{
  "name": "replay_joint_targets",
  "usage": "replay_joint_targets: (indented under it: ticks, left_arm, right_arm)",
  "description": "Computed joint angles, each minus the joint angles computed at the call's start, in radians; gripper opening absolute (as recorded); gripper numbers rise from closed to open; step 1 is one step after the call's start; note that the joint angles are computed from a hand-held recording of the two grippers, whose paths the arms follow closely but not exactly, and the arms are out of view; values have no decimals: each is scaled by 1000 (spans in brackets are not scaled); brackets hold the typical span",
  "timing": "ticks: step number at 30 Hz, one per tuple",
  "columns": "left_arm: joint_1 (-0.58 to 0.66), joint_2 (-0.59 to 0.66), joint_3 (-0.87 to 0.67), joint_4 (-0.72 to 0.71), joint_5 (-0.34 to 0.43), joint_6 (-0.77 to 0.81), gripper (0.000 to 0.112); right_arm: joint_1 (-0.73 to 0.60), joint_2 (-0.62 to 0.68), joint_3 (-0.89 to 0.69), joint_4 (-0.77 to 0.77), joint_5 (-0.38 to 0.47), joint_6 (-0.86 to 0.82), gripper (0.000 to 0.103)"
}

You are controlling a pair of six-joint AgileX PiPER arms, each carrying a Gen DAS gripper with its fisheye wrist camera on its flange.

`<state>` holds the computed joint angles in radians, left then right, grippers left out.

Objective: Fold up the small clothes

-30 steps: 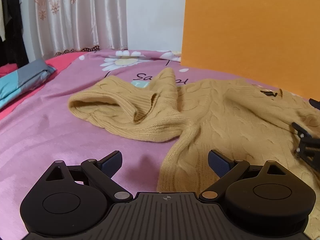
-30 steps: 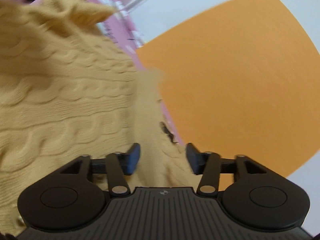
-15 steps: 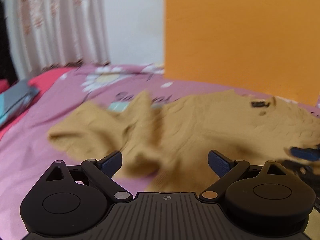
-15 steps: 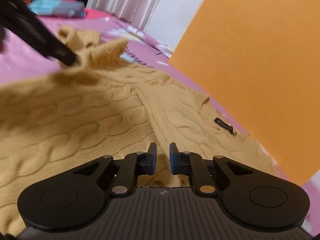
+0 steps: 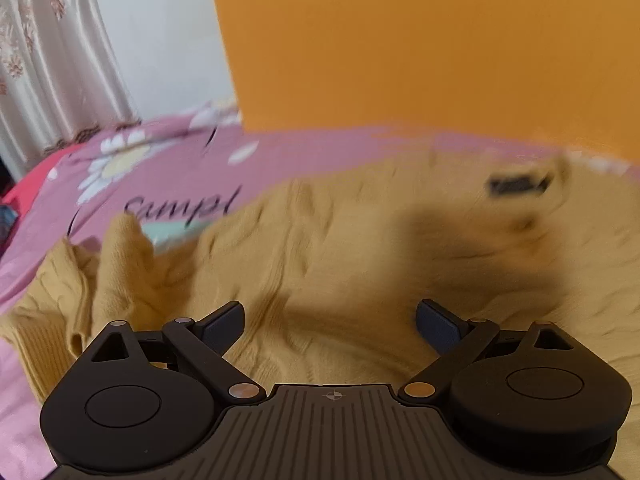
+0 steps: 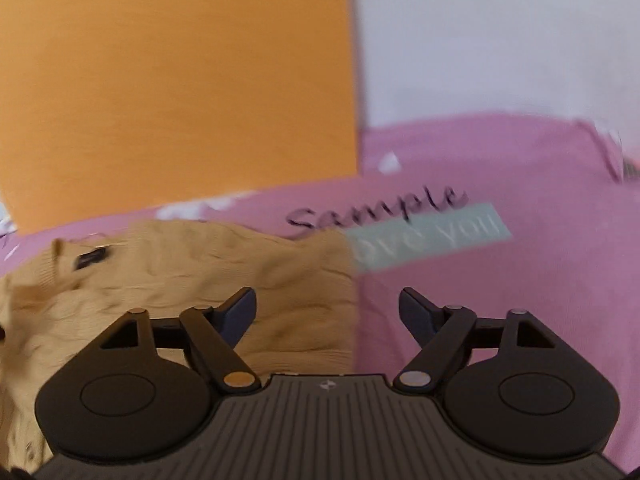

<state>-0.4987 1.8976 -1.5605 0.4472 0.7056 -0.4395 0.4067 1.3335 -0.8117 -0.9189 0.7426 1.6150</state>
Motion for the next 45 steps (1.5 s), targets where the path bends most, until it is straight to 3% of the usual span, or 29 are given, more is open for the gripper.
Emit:
replay_joint_targets:
  ticks: [2,3,5,9,14,16,18,20,23,27,31,35,40,45]
  left_arm:
    - [17,-30,73,41,-67,-46,103]
    - [29,-41,91,41,-77,-38,103]
    - [52,-67,135,62,-108,-47,103]
    - [86,-95,186,65,-148,-58,103]
    - [96,-125,210,89,-150,-53,103]
    - [104,-151,225,52,-149,-9,103]
    - [122,-185,242,-37,-148,81,103]
    - [152,-229,271,-154,-153,203,103]
    - [212,-314,334,-298,-173,364,103]
    - [317,-416,400,-367,-200,475,103]
    - [494,-490,454,-571,-205,666,103]
    - [601,-502,498,-621,-209,695,103]
    - [666,-449,482,-601,-175,645,103]
    - [752,-410,446,-755,-137,735,103]
  right_arm:
    - [-1,-36,57,-3,-49,4,23]
    - [30,-36,66,-65,-13,20,15]
    - [107,-27,58,-142,110,87,15]
    - [79,18,15,-76,113,-20,16]
    - [130,43,-49,-103,236,10,22]
    - [171,51,-74,-133,308,32,34]
    - [196,51,-83,-150,308,20,51]
    - [233,61,-99,-161,310,14,53]
    - [280,98,-140,-151,283,-16,54]
    - [347,156,-196,-149,259,-50,56]
    - [387,195,-259,-126,178,-85,55]
    - [398,257,-374,-57,73,-179,55]
    - [362,356,-566,219,-118,-357,55]
    - [341,530,-845,624,-188,-663,43]
